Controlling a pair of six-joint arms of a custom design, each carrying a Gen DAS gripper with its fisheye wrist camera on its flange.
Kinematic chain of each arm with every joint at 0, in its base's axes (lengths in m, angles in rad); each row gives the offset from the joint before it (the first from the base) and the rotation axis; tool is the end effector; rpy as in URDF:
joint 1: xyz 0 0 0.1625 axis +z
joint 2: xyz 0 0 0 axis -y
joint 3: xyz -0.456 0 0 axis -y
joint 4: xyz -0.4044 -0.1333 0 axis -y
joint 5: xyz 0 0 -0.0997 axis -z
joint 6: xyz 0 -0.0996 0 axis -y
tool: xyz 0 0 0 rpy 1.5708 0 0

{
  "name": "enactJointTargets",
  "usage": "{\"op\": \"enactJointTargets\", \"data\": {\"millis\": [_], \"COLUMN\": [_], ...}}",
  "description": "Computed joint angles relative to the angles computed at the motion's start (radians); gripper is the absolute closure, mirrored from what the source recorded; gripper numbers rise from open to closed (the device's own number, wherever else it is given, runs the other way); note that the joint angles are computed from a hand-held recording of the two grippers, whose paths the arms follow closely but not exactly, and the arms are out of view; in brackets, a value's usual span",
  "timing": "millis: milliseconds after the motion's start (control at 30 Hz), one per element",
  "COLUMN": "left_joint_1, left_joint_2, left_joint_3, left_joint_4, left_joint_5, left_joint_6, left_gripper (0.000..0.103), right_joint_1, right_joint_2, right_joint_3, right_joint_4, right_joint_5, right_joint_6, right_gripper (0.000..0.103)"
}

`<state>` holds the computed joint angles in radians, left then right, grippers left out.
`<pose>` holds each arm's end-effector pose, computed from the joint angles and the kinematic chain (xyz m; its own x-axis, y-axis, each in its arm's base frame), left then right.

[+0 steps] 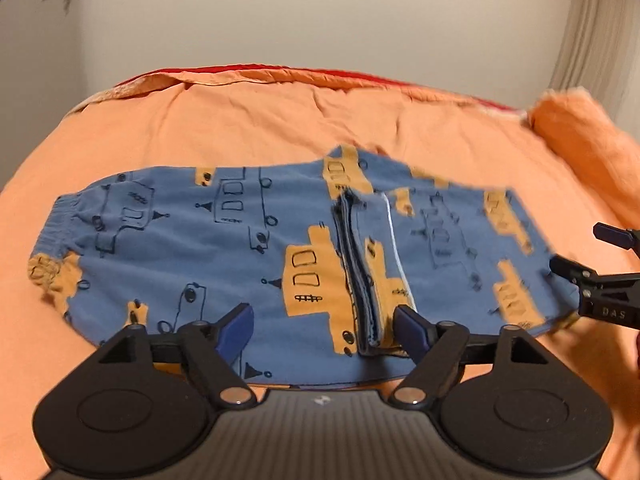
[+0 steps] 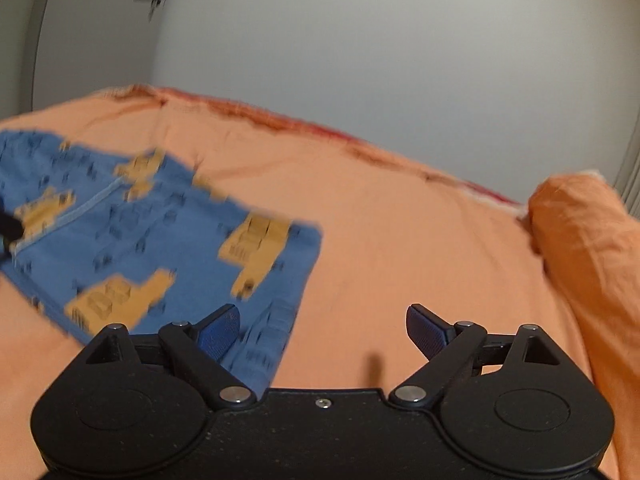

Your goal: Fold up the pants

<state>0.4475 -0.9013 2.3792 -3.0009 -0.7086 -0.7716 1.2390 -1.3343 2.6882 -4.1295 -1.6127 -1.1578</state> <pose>-0.2855 -0.3688 0.0479 -0.8063 0.1304 -0.5769 0.4719 0.7298 -0.4946 0.0170 -0.3469 0.2684 -0.4808 -0.1644 0.8613 -0.8067 0.4678 -0.3610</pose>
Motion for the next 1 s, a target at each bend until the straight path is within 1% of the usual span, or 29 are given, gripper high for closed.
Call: {"op": "enactJointTargets", "data": {"millis": [33,100,167,200,233,267,300,333,367,400,433,467,500,533,600,667,700,733,767,800,833,867,900,933,967,1000], "left_joint_1": [-0.002,0.005,0.031,0.049,0.07,0.093,0.114,0.137,0.155,0.158,0.156,0.151,0.142,0.13,0.102,0.059,0.035,0.013,-0.002,-0.013,-0.019,-0.023,-0.026,-0.026,-0.026,-0.025], "left_joint_2": [-0.002,0.015,0.041,0.062,0.078,0.088,0.088,0.092,0.093,0.086,0.08,0.066,0.054,0.037,0.003,-0.02,-0.034,-0.053,-0.081,-0.11,-0.136,-0.164,-0.186,-0.207,-0.226,-0.24], "left_joint_3": [0.011,0.003,-0.044,-0.068,-0.096,-0.128,-0.158,-0.181,-0.188,-0.178,-0.163,-0.15,-0.133,-0.109,-0.047,0.032,0.067,0.093,0.107,0.121,0.131,0.14,0.147,0.153,0.159,0.165], "left_joint_4": [-0.045,-0.107,-0.112,-0.135,-0.137,-0.097,-0.015,0.041,0.055,0.027,-0.005,-0.001,-0.002,-0.013,-0.071,-0.159,-0.166,-0.132,-0.059,0.009,0.065,0.122,0.171,0.211,0.238,0.255], "left_joint_5": [0.002,0.025,0.049,0.059,0.065,0.071,0.074,0.073,0.065,0.059,0.055,0.054,0.059,0.06,0.051,0.069,0.088,0.114,0.141,0.16,0.174,0.185,0.196,0.203,0.205,0.206], "left_joint_6": [0.006,0.036,0.076,0.103,0.124,0.118,0.082,0.055,0.041,0.042,0.052,0.039,0.016,-0.013,-0.057,-0.103,-0.135,-0.186,-0.245,-0.295,-0.341,-0.396,-0.455,-0.509,-0.55,-0.578], "left_gripper": [0.017,0.014,0.014,0.014,0.014,0.014,0.014,0.014,0.013,0.012,0.012,0.012,0.012,0.012,0.01,0.007,0.004,0.004,0.004,0.004,0.003,0.003,0.002,0.002,0.001,0.001], "right_joint_1": [0.013,0.064,0.115,0.136,0.156,0.172,0.18,0.18,0.167,0.161,0.17,0.181,0.188,0.19,0.191,0.191,0.189,0.185,0.179,0.175,0.172,0.18,0.193,0.188,0.171,0.157], "right_joint_2": [-0.018,-0.009,0.049,0.084,0.113,0.137,0.171,0.206,0.219,0.207,0.185,0.168,0.156,0.141,0.094,0.056,0.047,0.047,0.059,0.087,0.123,0.168,0.222,0.28,0.304,0.3], "right_joint_3": [-0.018,-0.073,-0.137,-0.173,-0.21,-0.245,-0.274,-0.294,-0.302,-0.308,-0.317,-0.319,-0.307,-0.287,-0.235,-0.175,-0.142,-0.109,-0.08,-0.053,-0.035,-0.027,-0.034,-0.034,-0.027,-0.023], "right_joint_4": [0.035,0.085,0.111,0.132,0.172,0.22,0.238,0.228,0.221,0.257,0.31,0.334,0.317,0.295,0.293,0.309,0.302,0.282,0.248,0.194,0.14,0.089,0.048,-0.023,-0.067,-0.069], "right_joint_5": [0.013,-0.003,-0.036,-0.057,-0.092,-0.13,-0.165,-0.187,-0.173,-0.163,-0.181,-0.196,-0.186,-0.161,-0.094,-0.042,-0.014,0.021,0.053,0.078,0.085,0.064,0.017,-0.003,0.018,0.04], "right_joint_6": [-0.004,-0.026,-0.037,-0.037,-0.03,-0.02,-0.023,-0.037,-0.033,-0.004,0.031,0.054,0.056,0.051,0.069,0.078,0.069,0.052,0.028,-0.005,-0.038,-0.069,-0.094,-0.11,-0.103,-0.092], "right_gripper": [0.008,0.006,0.006,0.006,0.006,0.006,0.006,0.001,0.001,0.001,0.001,0.003,0.004,0.003,0.001,0.001,0.001,0.001,0.001,0.001,0.001,0.001,0.001,0.001,0.001,0.001]}}
